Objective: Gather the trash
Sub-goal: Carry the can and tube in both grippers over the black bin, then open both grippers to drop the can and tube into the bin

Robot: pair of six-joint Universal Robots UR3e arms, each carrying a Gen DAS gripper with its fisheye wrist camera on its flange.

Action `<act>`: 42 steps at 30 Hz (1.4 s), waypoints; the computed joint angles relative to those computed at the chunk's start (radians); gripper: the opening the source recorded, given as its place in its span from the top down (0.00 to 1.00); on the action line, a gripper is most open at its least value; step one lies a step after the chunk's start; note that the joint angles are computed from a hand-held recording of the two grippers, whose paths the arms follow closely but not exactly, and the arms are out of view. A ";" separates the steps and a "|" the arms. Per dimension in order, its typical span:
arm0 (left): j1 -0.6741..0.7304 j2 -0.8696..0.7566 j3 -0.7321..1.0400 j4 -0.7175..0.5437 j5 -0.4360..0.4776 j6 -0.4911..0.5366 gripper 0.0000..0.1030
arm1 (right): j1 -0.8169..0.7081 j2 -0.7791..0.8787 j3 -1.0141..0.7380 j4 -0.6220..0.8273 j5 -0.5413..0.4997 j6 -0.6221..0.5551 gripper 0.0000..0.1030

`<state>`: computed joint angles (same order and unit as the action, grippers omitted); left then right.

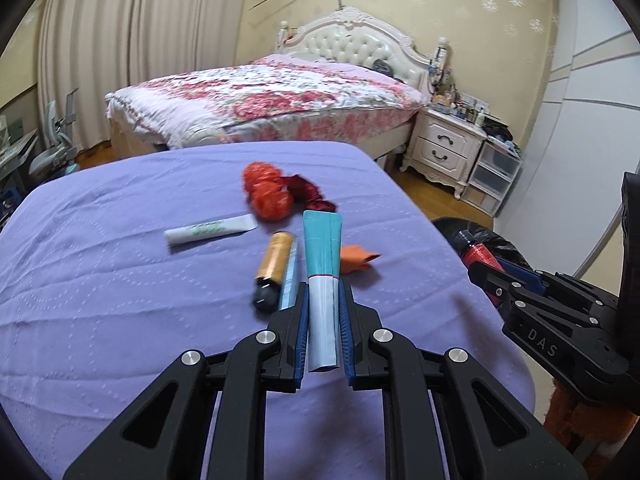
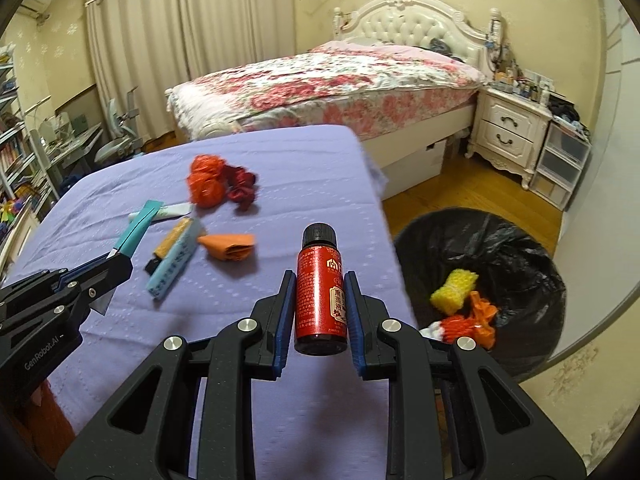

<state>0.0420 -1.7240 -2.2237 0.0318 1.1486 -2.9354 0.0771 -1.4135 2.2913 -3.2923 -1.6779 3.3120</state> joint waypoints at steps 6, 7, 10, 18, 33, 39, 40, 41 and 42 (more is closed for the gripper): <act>-0.158 -0.137 0.169 -0.014 0.049 -0.056 0.85 | -0.142 -0.060 0.083 -0.036 0.020 -0.035 0.77; -0.186 -0.162 0.200 -0.011 0.062 -0.064 0.85 | -0.172 -0.064 0.097 -0.046 0.029 -0.043 0.77; -0.266 -0.250 0.317 -0.027 0.110 -0.083 0.85 | -0.256 -0.069 0.125 -0.070 0.059 -0.066 0.77; -0.405 -0.459 0.650 -0.169 0.203 -0.114 0.85 | -0.418 -0.048 0.156 -0.112 0.117 -0.112 0.77; -0.509 -0.701 1.036 -0.357 0.308 -0.097 0.85 | -0.536 0.064 0.128 -0.155 0.176 -0.121 0.77; -0.535 -0.737 1.096 -0.383 0.333 -0.079 0.80 | -0.552 0.094 0.115 -0.162 0.172 -0.120 0.76; -0.536 -0.738 1.099 -0.387 0.335 -0.078 0.78 | -0.553 0.099 0.117 -0.173 0.166 -0.119 0.75; -0.536 -0.737 1.098 -0.387 0.338 -0.080 0.74 | -0.551 0.103 0.119 -0.187 0.155 -0.114 0.68; -0.535 -0.733 1.089 -0.379 0.342 -0.085 0.61 | -0.549 0.105 0.120 -0.194 0.146 -0.108 0.64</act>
<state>-0.4930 -2.4574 -1.1346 -0.3476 1.4910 -3.0203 -0.4722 -1.3083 2.4115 -3.4863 -1.5317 3.2038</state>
